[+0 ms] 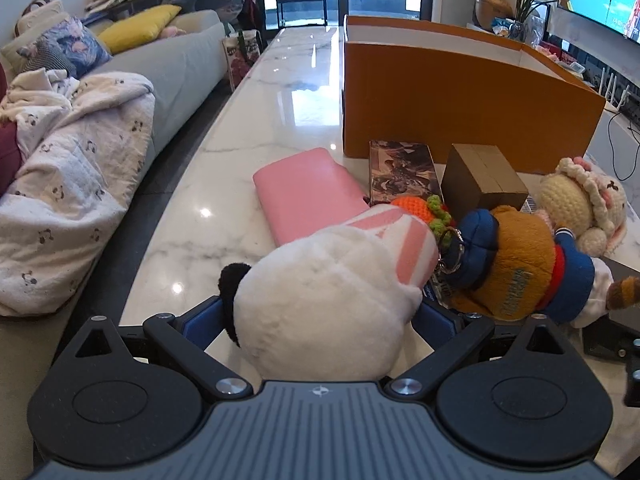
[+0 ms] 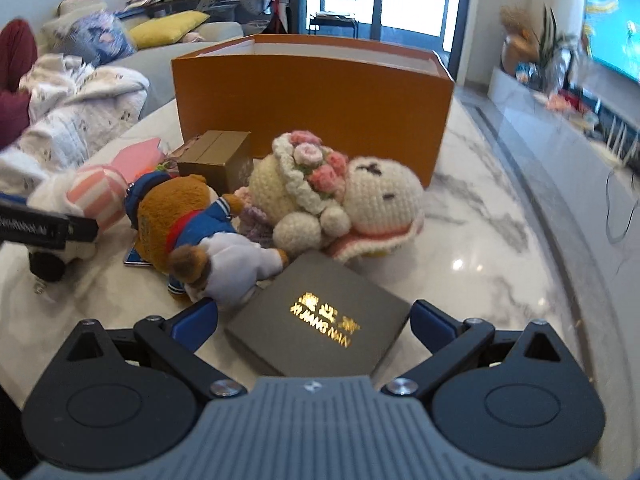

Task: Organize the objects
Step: 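Grasp the white panda plush with the left tool while the right tool grasps the black gift box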

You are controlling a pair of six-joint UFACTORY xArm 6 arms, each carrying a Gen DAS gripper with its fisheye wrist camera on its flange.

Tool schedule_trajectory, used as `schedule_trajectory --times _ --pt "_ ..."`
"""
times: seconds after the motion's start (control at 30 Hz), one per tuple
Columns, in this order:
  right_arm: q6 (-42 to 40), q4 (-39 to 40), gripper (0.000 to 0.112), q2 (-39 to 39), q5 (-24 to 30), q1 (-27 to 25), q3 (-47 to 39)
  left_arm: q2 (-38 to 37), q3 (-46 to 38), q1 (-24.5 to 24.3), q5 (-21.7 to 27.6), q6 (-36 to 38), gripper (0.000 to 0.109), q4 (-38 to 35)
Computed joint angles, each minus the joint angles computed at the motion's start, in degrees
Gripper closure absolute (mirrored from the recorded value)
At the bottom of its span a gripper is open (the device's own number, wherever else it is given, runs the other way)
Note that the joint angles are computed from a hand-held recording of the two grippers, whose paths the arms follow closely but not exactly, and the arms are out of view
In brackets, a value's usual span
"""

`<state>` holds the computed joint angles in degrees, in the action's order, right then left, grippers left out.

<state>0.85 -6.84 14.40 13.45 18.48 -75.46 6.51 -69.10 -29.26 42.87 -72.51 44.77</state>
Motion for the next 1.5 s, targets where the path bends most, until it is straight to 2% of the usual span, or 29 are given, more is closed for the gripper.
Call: schedule_trajectory --times 0.2,0.3,0.37,0.57,0.77,0.9,1.0,1.2,1.27,1.37,1.5 --pt "10.50 -18.25 0.010 1.83 0.66 -0.12 -1.78 2.03 -1.22 0.00 0.50 3.78 0.006 -4.27" --pt "11.92 -19.24 0.010 1.99 -0.15 -0.47 -1.65 2.40 -1.31 -0.03 0.51 3.33 0.006 -4.90" --pt "8.68 -13.78 0.010 1.42 -1.08 -0.69 -0.62 1.96 -0.25 0.47 -1.37 2.97 0.006 -6.02" --pt "-14.43 17.82 0.010 -2.16 -7.53 -0.25 5.33 1.52 0.56 0.35 -1.68 0.37 0.006 -4.99" --pt "-30.22 36.00 0.010 -1.33 -8.82 1.53 3.75 1.25 0.84 0.40 -1.87 0.68 0.006 -5.15" --pt "-39.60 39.73 0.010 0.33 -7.62 1.65 1.60 1.57 0.53 0.60 -2.12 1.78 0.006 -5.89" --pt "-43.62 41.79 0.010 1.57 -3.70 0.90 -0.61 1.77 0.35 0.73 -2.28 2.29 0.006 -6.30" --pt "-40.06 28.78 0.010 3.77 -2.92 0.68 -1.87 1.51 0.87 0.65 -2.69 1.43 0.006 -5.37" --pt "-42.38 29.21 0.010 4.37 -3.08 0.95 -2.48 1.46 0.92 0.60 -2.66 1.33 0.006 -5.28" --pt "-42.62 31.33 0.010 5.04 -0.65 0.52 -4.14 1.42 1.03 0.44 -2.61 0.47 0.006 -4.70" --pt "-34.95 27.64 0.010 5.25 0.03 0.19 -4.34 1.36 0.84 0.08 -1.62 -1.50 0.006 -3.75"
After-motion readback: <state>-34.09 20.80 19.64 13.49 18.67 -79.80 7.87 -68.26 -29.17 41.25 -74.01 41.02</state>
